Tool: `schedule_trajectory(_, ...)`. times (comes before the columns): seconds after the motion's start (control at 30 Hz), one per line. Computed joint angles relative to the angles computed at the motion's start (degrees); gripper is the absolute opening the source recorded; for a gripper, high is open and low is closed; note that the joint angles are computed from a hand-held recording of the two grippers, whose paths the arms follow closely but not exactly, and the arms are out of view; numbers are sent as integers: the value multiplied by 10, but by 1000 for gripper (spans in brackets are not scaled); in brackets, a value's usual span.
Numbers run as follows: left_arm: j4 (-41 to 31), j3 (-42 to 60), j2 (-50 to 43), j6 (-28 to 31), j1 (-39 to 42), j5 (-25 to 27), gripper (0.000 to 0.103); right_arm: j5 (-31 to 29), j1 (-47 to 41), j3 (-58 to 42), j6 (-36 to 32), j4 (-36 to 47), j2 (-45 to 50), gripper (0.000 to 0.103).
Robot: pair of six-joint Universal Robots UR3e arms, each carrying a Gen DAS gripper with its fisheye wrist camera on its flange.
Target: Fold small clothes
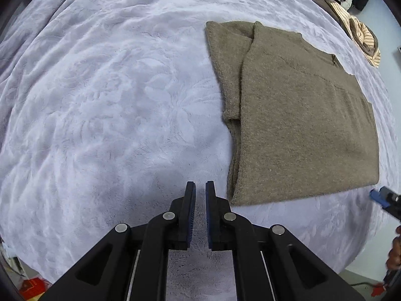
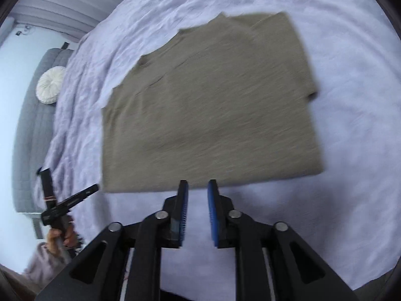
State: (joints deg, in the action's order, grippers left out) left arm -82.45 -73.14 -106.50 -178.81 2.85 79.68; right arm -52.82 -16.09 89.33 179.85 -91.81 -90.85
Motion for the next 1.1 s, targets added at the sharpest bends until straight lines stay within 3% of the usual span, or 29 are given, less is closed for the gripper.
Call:
schedule_trajectory(0.03, 0, -2, 2, -1, 4, -2, 7, 41, 30, 32, 38, -47, 16, 60)
schedule_trajectory(0.13, 21, -25, 13, 5, 15, -3, 8, 111, 121, 95, 178, -233, 93, 61)
schedule_trajectory(0.17, 27, -37, 21, 10, 22, -1, 13, 118, 148, 104, 233, -307, 125, 61)
schedule_trajectory(0.2, 28, -51, 32, 19, 33, -3, 29, 121, 173, 109, 291, -384, 160, 61)
schedule_trajectory(0.23, 23, -59, 41, 26, 44, -8, 91, 127, 191, 113, 345, -456, 194, 61)
schedule_trajectory(0.27, 24, -63, 45, 23, 48, -1, 101, 126, 206, 116, 396, -518, 221, 61)
schedule_trajectory(0.37, 56, -91, 61, 41, 59, 18, 102, 105, 240, 105, 530, -680, 289, 61)
schedule_trajectory(0.47, 61, -93, 61, 34, 69, 33, 102, 86, 262, 55, 586, -730, 334, 61)
schedule_trajectory(0.53, 50, -87, 56, 41, 87, 21, 102, 96, 272, 1, 607, -720, 372, 49)
schedule_trajectory(0.57, 39, -79, 50, 42, 92, 21, 102, 103, 273, -17, 608, -706, 381, 11)
schedule_trajectory(0.6, 25, -69, 43, 46, 102, 15, 102, 101, 276, -41, 598, -670, 382, 8)
schedule_trajectory(0.67, 10, -54, 35, 47, 115, -6, 102, 93, 279, -60, 557, -637, 364, 7)
schedule_trajectory(0.77, 47, -67, 41, 50, 109, 0, 102, 62, 293, -95, 453, -505, 337, 7)
schedule_trajectory(0.87, 68, -54, 25, 50, 95, 13, 102, 21, 312, -103, 418, -451, 349, 7)
schedule_trajectory(0.97, 81, -44, 18, 57, 90, 7, 102, 26, 318, -122, 401, -415, 349, 11)
schedule_trajectory(1.1, 68, 26, -33, 45, 66, -8, 102, 10, 323, -181, 287, -239, 316, 12)
